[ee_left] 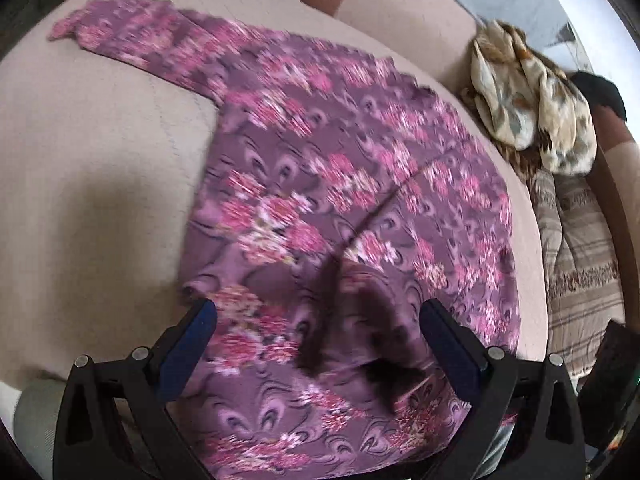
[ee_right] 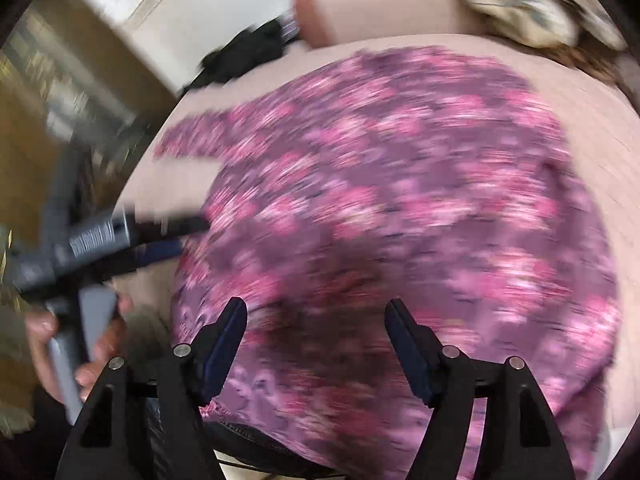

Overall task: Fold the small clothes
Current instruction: 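Fold the held sleeve across the shirt body with the right gripper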

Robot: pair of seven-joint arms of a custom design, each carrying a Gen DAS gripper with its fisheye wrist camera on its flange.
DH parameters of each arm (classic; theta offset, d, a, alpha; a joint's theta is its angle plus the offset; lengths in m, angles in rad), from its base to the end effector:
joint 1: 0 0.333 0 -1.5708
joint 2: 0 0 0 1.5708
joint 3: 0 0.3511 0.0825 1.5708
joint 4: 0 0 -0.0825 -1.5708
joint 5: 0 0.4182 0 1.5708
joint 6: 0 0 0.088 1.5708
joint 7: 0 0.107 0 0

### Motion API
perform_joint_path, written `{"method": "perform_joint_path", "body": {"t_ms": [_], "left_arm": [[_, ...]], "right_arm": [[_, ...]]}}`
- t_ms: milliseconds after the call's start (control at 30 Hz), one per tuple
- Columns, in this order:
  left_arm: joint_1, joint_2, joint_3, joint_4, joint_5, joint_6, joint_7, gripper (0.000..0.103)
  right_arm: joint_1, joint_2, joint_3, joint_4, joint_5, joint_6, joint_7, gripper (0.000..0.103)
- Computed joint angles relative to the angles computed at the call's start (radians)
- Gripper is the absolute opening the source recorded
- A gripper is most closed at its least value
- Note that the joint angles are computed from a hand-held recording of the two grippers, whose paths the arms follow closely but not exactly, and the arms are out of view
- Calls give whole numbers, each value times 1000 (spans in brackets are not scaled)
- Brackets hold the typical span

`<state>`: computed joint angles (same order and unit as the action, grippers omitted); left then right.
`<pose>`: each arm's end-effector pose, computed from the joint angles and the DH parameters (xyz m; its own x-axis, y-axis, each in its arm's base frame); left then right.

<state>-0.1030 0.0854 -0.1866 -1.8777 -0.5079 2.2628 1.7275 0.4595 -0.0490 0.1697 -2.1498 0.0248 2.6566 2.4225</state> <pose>0.6172 -0.1937 0.5201 -0.2207 -0.8784 0.4239 -0.9526 0.1009 -0.2869 0.4840 0.3530 0.5026 -0.1440 -0.9029 -0.4051 -0.8944 0.2939 -0.3372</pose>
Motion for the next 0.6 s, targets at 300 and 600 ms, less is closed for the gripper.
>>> {"method": "perform_joint_path", "body": {"t_ms": [300, 600], "left_arm": [[-12, 23, -22, 6, -76, -71, 58, 70], [15, -52, 5, -25, -144, -38, 61, 13]], "right_arm": [[-164, -105, -77, -194, -70, 171, 263, 57], [-214, 56, -132, -150, 370, 322, 29, 9]]}}
